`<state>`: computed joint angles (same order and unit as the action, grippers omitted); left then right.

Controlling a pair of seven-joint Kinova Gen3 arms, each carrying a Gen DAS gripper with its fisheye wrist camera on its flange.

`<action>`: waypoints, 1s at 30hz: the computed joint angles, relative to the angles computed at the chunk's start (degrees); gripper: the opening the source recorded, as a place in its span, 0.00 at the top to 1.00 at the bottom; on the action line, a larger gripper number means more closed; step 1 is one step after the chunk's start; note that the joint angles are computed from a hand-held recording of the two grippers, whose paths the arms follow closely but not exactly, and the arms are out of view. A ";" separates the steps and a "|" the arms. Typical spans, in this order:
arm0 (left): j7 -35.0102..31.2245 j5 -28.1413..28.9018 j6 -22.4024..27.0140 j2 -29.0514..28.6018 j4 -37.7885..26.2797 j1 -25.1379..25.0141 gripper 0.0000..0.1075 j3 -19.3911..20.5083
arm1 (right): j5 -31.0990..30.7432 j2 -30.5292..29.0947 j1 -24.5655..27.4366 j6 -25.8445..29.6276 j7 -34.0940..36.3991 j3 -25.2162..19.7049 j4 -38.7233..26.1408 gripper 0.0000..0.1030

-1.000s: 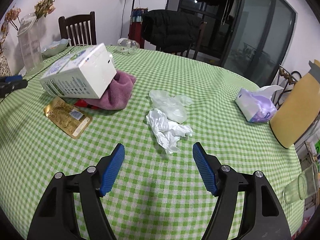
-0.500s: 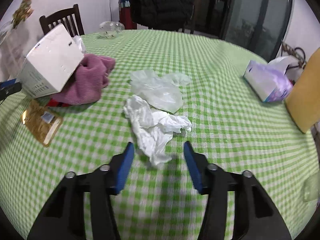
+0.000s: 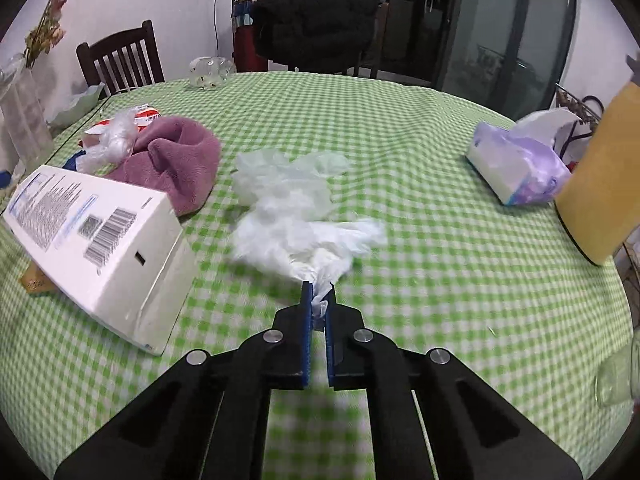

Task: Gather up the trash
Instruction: 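Grasp the crumpled white tissue with the right tool while the left tool grasps the milk carton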

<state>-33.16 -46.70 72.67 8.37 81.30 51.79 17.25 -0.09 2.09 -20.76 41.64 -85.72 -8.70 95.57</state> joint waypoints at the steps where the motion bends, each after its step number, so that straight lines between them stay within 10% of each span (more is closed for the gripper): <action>1: -1.40 -0.36 0.66 0.63 0.02 0.95 0.21 -0.53 | -0.40 -0.65 0.22 -0.12 0.64 0.11 0.62 0.95; 11: 14.40 17.72 -15.83 -10.45 7.87 -7.25 0.16 -12.47 | -4.76 -5.51 1.65 -1.44 5.53 0.62 5.09 0.95; 14: 12.47 19.24 -12.44 -8.61 5.81 -12.95 0.21 -8.38 | -6.44 -6.67 1.69 -1.74 7.24 0.96 6.21 0.95; 19: 14.14 17.95 -8.31 -6.52 4.71 -12.23 0.65 -5.88 | -7.96 -6.81 2.02 -1.10 9.08 1.36 7.92 0.95; 30: 14.08 27.41 -6.46 -4.93 0.36 -14.05 0.67 -5.49 | -12.93 -9.57 1.75 -1.62 12.98 2.05 10.87 0.95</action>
<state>-19.08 -19.29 66.21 3.44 81.66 37.74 11.76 -13.03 -7.48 -19.01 40.02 -72.74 -6.65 106.44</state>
